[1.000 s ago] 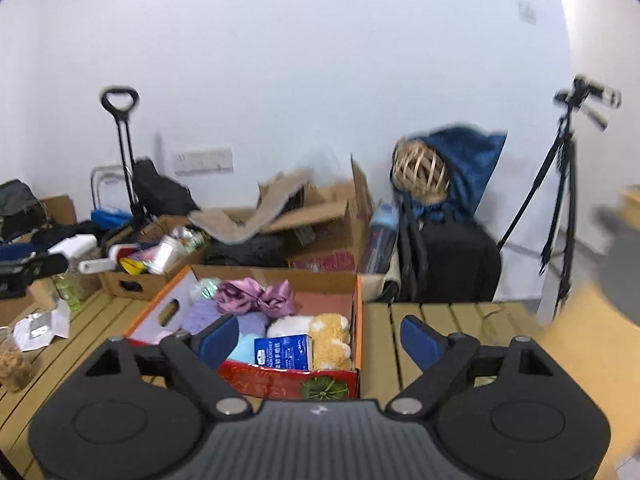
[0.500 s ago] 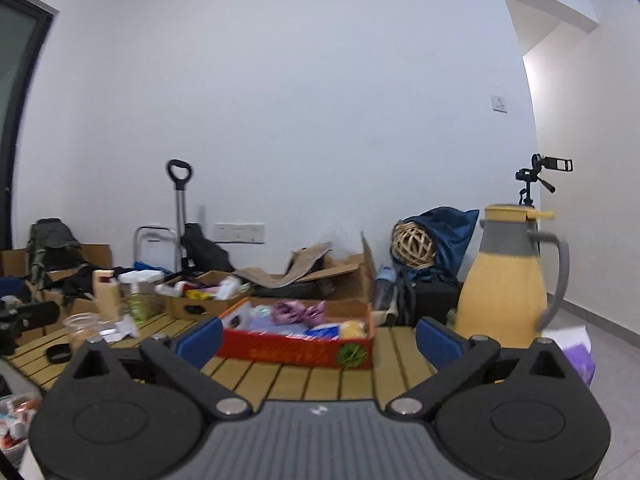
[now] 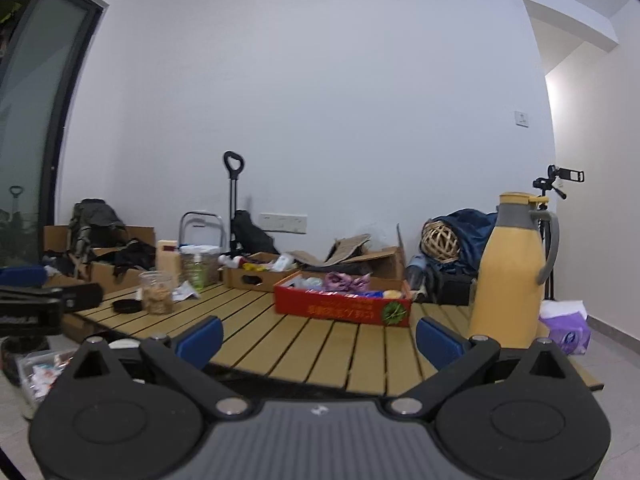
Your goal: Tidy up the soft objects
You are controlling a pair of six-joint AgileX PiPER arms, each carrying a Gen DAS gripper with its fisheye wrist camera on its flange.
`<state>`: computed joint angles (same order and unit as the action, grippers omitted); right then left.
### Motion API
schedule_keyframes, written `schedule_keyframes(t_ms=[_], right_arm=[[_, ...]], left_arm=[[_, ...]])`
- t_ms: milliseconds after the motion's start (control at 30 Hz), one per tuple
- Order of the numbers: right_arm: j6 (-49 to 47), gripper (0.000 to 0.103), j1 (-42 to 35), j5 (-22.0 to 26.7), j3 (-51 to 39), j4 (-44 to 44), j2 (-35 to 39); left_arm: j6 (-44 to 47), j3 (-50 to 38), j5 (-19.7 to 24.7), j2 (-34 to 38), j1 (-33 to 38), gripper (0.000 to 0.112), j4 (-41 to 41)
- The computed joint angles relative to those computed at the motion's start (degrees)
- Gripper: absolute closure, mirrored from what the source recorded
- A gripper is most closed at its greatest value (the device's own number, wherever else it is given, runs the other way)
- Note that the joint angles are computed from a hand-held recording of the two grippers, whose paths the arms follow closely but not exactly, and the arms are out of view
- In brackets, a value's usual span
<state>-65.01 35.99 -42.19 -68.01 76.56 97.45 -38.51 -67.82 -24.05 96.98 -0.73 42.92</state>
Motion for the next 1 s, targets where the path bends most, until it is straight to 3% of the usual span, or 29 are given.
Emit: schedule_keyframes(t_ms=[133,333,700,1000], right_arm=[[4.33,0.000,4.25,-4.57,4.53,-0.32,-0.92],[8.45,0.000,7.87,-7.91,9.47,1.72,-2.30],[9.03,0.000,14.22,-16.65,13.43,1.68,-5.86],[8.26,0.000,17.11,-19.47,14.14,1.62,-6.52]], left_arm=[[4.24,6.41,-1.84,-3.49,-0.03,0.009,-2.86],[4.01,11.81,-4.36,-6.82,1.16,0.009,-0.92],[1.99,18.55,-10.76,-12.71,3.90,0.009,1.40],[0.76,21.06,-12.47,-15.22,5.35,0.009,2.88]])
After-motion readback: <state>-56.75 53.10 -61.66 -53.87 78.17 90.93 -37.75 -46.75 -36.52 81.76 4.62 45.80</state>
